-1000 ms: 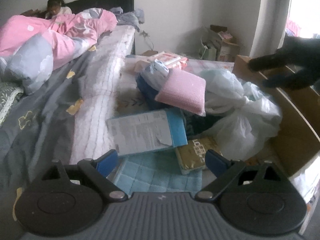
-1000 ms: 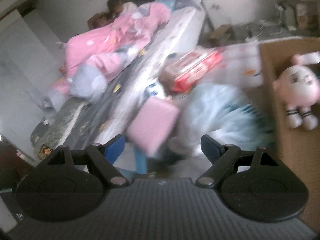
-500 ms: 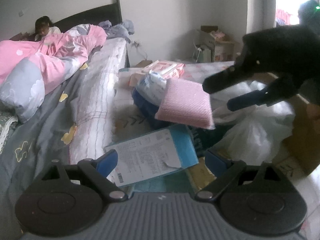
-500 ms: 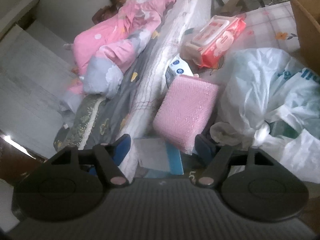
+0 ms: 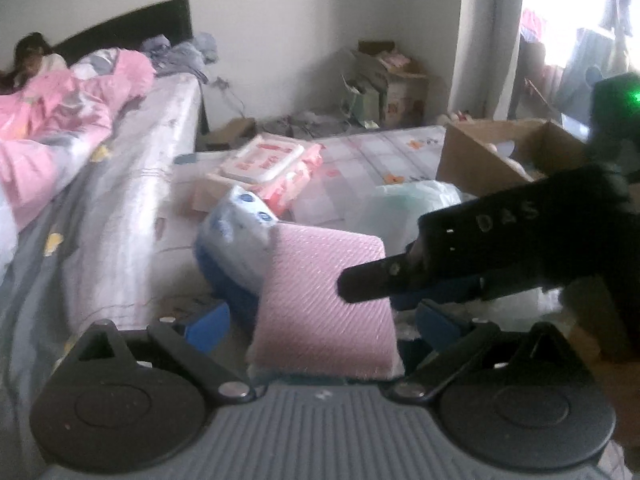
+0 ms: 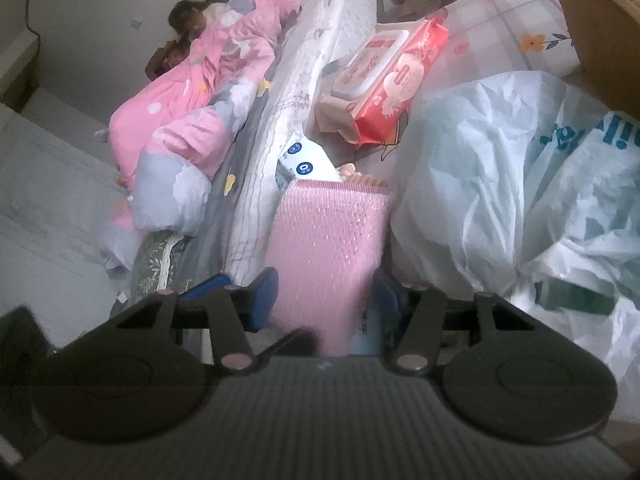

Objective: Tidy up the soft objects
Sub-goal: 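Grasp the pink mesh pad with the left tool, then carry the pink mesh pad into the box and release it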

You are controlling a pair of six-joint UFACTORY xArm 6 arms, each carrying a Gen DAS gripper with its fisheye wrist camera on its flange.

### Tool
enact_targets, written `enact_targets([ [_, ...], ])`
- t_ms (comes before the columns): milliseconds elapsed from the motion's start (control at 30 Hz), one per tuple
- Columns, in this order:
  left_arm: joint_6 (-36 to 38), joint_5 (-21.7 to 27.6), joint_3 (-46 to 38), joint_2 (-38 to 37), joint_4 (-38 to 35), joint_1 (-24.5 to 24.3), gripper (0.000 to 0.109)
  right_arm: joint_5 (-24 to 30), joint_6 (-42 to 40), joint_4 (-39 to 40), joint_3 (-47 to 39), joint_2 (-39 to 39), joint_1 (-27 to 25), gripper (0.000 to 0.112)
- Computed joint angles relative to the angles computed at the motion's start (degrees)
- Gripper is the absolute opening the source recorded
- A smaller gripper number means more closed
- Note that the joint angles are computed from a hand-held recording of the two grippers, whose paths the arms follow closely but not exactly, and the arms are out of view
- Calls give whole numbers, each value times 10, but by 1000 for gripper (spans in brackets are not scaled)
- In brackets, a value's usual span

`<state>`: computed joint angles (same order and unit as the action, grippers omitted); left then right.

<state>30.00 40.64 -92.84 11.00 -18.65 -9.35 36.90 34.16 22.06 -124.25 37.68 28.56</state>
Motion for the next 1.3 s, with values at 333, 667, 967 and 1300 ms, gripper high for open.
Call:
enact_targets([
  [333,-55,8,-22,25,54,-13,94,19,0,2,-40,31,0,39],
  [667,-74,-7,34,-41,75,-18,94,-20,-39,57,28,-18,7,38],
  [967,-102,-17,48,-87,91,-45,94,-78,-99,104,145,-118,9,38],
  [1300,-133,-13,-48,-16,71,-140,95,-113,-115,89,344,-292,-65,38],
])
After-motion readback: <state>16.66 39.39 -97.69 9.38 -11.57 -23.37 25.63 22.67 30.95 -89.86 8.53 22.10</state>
